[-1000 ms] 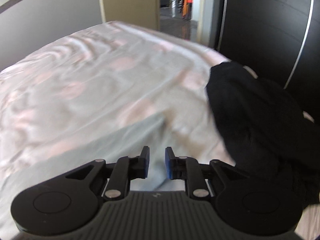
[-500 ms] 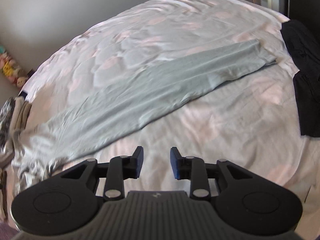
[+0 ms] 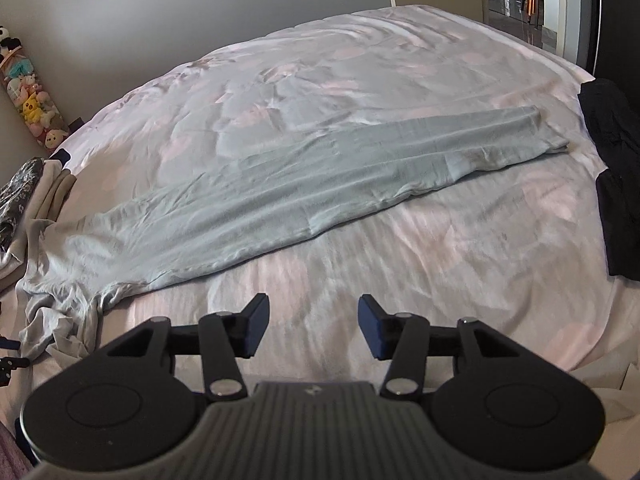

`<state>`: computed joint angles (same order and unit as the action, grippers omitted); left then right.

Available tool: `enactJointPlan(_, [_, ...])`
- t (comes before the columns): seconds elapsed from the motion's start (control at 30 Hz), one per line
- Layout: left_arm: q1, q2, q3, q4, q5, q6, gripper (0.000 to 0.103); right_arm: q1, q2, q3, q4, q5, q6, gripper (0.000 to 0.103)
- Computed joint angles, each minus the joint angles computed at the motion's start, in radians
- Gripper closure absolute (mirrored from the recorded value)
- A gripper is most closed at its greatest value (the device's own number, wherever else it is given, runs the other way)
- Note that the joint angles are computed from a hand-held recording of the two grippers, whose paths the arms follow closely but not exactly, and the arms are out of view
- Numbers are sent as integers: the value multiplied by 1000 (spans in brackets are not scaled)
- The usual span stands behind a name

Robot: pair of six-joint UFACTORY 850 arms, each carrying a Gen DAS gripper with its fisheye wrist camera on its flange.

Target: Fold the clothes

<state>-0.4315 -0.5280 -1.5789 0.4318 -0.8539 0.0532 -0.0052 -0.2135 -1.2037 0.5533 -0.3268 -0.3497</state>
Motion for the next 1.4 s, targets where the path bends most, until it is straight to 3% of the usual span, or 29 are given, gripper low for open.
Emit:
enactJointPlan(0.03, [7, 12, 8, -12, 9, -6, 101, 1, -1, -1, -12, 0, 12, 50])
enactJointPlan(0.2, [34, 93, 45, -27, 7, 37, 103, 7, -12, -14, -58, -18, 42, 50])
enactJointPlan(0.4, [52, 127, 60, -31, -80, 153, 103, 6, -16, -20, -63, -27, 50, 50])
enactJointPlan(0.5, [48, 113, 72, 9, -94, 136, 103, 3, -14, -18, -39, -31, 31, 50])
enactJointPlan(0.63, [52, 97, 74, 18, -77, 100, 103, -39, -10, -21, 166, -83, -138, 50])
enactJointPlan(0.77, [48, 107, 83, 34, -72, 100, 103, -120, 15, -19, 257, -134, -247, 52])
enactJointPlan(1.0, [46, 89, 51, 28, -98, 100, 103, -278, 18, -88, -36, -218, -230, 57])
enactJointPlan(1.17, [39, 82, 42, 40, -123, 85, 103, -338, -27, -150, -296, -272, -156, 60])
enactJointPlan(1.27, [33, 71, 31, 48, -136, 66, 103, -364, -69, -172, -305, -334, -163, 61])
enactJointPlan(1.4, [29, 66, 24, 56, -149, 52, 103, -384, -104, -154, -232, -385, -145, 54])
